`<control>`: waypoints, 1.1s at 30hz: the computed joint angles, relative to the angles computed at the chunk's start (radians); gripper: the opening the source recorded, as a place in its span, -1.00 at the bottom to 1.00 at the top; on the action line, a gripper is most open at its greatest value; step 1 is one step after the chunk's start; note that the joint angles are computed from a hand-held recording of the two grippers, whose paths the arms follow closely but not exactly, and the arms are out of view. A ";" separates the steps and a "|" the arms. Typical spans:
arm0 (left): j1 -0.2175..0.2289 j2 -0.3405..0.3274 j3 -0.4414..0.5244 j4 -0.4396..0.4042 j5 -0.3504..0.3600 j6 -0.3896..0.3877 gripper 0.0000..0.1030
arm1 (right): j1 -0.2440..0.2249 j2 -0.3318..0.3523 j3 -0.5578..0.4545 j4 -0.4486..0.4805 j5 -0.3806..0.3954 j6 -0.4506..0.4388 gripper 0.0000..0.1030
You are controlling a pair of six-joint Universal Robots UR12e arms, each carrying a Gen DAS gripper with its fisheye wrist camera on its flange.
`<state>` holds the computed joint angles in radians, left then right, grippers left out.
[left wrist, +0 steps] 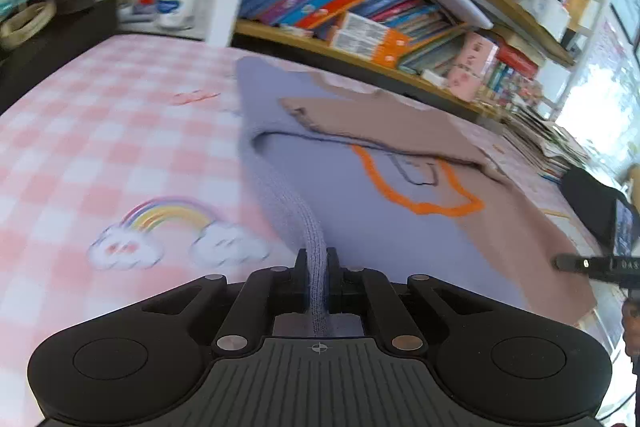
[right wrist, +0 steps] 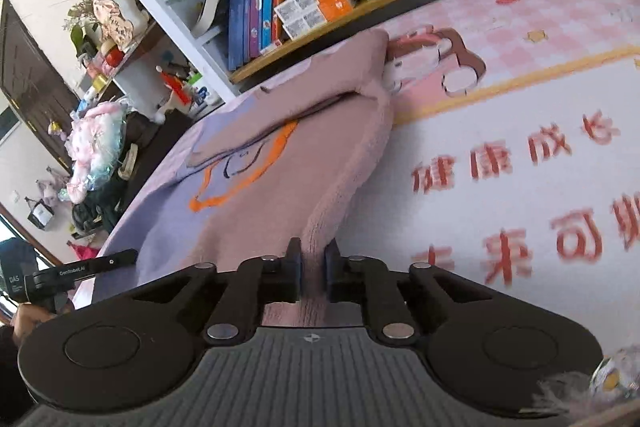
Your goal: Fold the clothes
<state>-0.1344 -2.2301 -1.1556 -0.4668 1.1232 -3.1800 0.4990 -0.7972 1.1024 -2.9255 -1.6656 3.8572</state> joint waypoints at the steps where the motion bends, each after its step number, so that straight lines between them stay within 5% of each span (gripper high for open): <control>1: -0.004 -0.004 0.009 -0.005 -0.008 0.013 -0.91 | 0.002 -0.005 0.004 -0.006 -0.027 -0.013 -0.84; 9: -0.014 0.023 -0.025 -0.027 -0.042 0.060 -0.91 | 0.007 -0.075 0.110 -0.003 -0.055 -0.007 -0.84; 16: -0.001 0.062 -0.074 -0.057 -0.067 0.061 -0.88 | 0.009 -0.103 0.177 -0.051 0.002 0.042 -0.79; 25: 0.007 0.083 -0.113 -0.046 -0.110 0.023 -0.57 | 0.009 -0.110 0.204 -0.116 0.068 0.066 -0.55; 31: 0.014 0.074 -0.112 -0.027 -0.153 -0.005 -0.53 | 0.005 -0.105 0.191 -0.099 0.088 0.057 -0.61; 33: 0.016 0.072 -0.113 -0.024 -0.160 -0.007 -0.72 | 0.006 -0.107 0.188 -0.081 0.078 0.052 -0.81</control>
<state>-0.1187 -2.1577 -1.2684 -0.4908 0.9628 -3.1874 0.5051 -0.9038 1.2907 -3.0064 -1.5877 3.9087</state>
